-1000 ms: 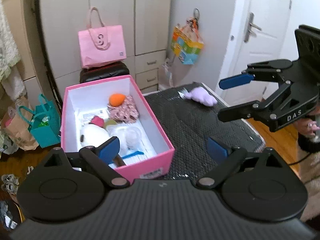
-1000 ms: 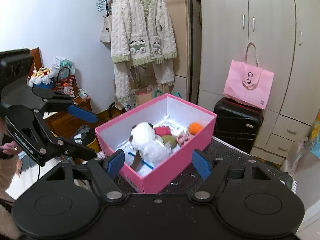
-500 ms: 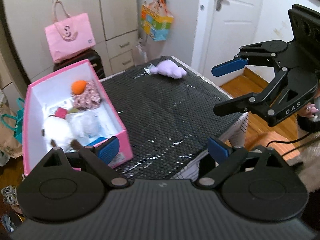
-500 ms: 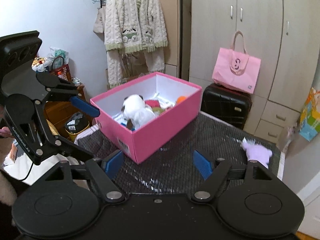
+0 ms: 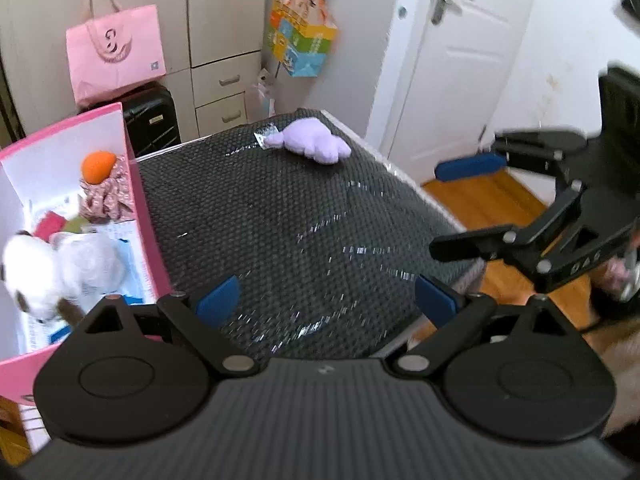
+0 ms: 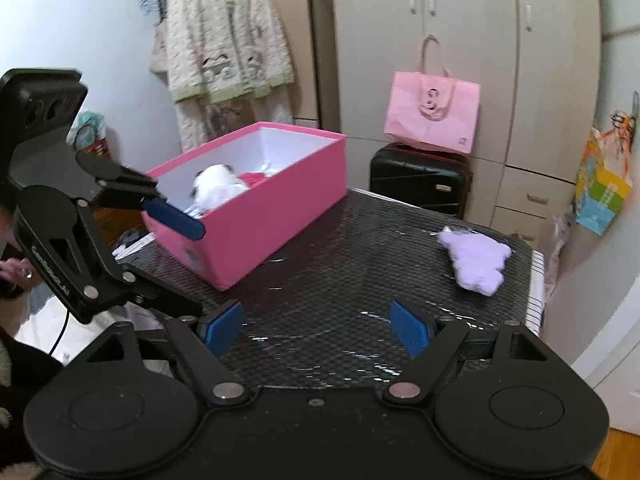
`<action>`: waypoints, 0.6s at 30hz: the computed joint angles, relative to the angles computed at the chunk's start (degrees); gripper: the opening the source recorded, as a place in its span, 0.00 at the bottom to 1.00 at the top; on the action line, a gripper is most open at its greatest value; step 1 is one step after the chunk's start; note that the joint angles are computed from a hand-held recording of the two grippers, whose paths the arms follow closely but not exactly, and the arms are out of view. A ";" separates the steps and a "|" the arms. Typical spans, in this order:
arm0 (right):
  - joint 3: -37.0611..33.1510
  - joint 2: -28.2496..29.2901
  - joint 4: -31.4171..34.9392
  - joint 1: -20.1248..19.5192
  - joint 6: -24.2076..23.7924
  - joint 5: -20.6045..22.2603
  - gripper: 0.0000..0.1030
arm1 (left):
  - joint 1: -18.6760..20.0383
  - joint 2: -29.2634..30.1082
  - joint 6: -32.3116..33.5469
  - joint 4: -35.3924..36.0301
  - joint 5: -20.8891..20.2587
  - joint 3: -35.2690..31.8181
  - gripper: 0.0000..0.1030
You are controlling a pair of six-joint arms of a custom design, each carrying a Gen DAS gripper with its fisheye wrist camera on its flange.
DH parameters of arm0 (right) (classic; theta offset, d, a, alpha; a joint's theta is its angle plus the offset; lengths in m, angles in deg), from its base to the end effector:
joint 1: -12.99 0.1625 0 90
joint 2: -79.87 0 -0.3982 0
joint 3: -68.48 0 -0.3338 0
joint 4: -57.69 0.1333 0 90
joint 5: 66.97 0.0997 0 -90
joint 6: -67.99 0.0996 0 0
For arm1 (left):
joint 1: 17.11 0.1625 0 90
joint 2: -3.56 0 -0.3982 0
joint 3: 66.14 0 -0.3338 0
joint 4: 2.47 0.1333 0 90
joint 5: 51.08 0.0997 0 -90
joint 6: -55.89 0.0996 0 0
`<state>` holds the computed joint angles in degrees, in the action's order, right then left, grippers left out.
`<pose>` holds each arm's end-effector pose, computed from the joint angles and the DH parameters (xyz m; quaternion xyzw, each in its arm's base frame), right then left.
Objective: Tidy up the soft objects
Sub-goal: 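Withdraw both grippers from the box and move them toward the lavender plush bear, then close the left gripper on the lavender plush bear while the right gripper clamps it too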
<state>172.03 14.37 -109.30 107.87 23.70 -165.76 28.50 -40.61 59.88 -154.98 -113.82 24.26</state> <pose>0.1659 -0.5553 0.3052 0.3679 -0.8655 0.2885 0.1801 -0.3178 -0.5804 0.1419 0.3638 0.8912 -0.2097 0.1714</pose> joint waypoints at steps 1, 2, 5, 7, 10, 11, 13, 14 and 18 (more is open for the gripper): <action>-0.48 0.40 -0.27 -0.57 -0.14 0.00 0.82 | 0.29 0.68 -0.12 -0.21 -0.52 -0.91 0.93; -1.12 1.02 -0.92 -1.21 -0.22 -0.08 0.82 | 0.50 1.46 -0.22 -0.87 -0.88 -1.80 0.93; -2.85 2.83 -2.99 -2.92 -0.19 0.34 0.82 | 0.93 3.98 0.22 -3.32 -1.56 -4.26 0.93; -4.07 3.95 -4.07 -4.28 0.14 1.39 0.82 | 1.36 5.85 0.38 -4.74 -2.51 -6.29 0.93; -5.96 6.09 -6.76 -6.10 -0.10 3.08 0.82 | 2.02 8.66 0.45 -7.97 -3.80 -8.87 0.93; -6.54 6.97 -8.29 -6.58 -0.42 3.37 0.82 | 2.18 9.77 0.66 -9.10 -3.75 -9.85 0.93; -7.64 8.47 -10.64 -7.48 -1.41 4.18 0.83 | 2.40 12.16 1.34 -11.36 -3.09 -11.97 0.93; -8.22 9.17 -11.49 -7.89 -1.65 4.53 0.83 | 2.52 13.45 1.88 -12.24 -2.68 -13.23 0.93; -11.50 12.51 -14.28 -9.08 -1.69 5.29 0.83 | 3.31 18.72 2.65 -14.59 -1.91 -18.87 0.93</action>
<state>160.53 26.88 -123.58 98.79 22.01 -160.47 31.81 -21.89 62.53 -169.57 -115.73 5.39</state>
